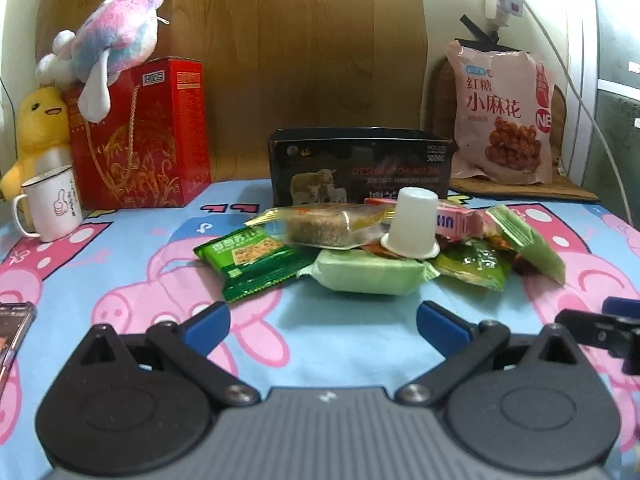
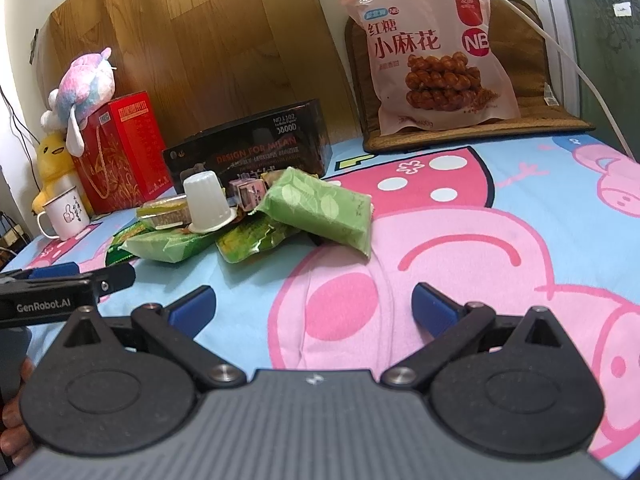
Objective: Organize snacks
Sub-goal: 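Grasp the pink candy stick box with the right gripper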
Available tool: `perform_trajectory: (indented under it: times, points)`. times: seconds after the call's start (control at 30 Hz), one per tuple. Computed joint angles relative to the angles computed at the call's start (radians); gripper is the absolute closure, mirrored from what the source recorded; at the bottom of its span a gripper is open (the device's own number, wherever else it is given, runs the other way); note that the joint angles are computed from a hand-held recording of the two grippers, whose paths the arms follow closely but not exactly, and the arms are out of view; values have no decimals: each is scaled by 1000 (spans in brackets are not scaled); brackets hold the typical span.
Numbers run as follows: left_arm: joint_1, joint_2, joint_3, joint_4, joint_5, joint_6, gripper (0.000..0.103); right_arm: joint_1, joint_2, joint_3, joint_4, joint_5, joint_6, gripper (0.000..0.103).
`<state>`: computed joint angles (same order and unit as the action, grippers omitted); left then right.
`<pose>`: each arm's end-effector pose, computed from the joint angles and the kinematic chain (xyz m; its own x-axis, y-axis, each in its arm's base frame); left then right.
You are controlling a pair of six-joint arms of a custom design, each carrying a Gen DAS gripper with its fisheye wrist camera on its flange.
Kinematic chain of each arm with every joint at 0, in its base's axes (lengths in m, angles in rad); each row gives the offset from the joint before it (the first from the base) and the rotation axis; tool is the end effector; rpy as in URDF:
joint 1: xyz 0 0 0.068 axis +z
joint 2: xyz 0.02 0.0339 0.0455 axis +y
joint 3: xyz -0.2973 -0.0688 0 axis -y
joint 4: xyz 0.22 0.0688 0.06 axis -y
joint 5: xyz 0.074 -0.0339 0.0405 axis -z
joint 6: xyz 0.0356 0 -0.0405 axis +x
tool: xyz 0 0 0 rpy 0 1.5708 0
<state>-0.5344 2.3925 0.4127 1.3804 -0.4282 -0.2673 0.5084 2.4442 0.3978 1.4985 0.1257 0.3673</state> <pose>0.2598 -0.1366 0.0302 -0.5127 0.0242 -0.8582 0.0341 0.9994 0.0079 0.2588 0.1391 0.0244 -0.5645 0.0933 -0.8201 -0.2001 0.9485 0.2456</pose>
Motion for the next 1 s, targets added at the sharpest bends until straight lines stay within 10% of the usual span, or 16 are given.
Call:
perform_trajectory:
  times: [0.67,1.0]
  points:
    - [64,34,-60,150,92,-74,0,54,-41,87,-1,-3,-215,20]
    - [114,36,-68,165,112,-140,0,-26,-70,445,-481,-125,-402,22]
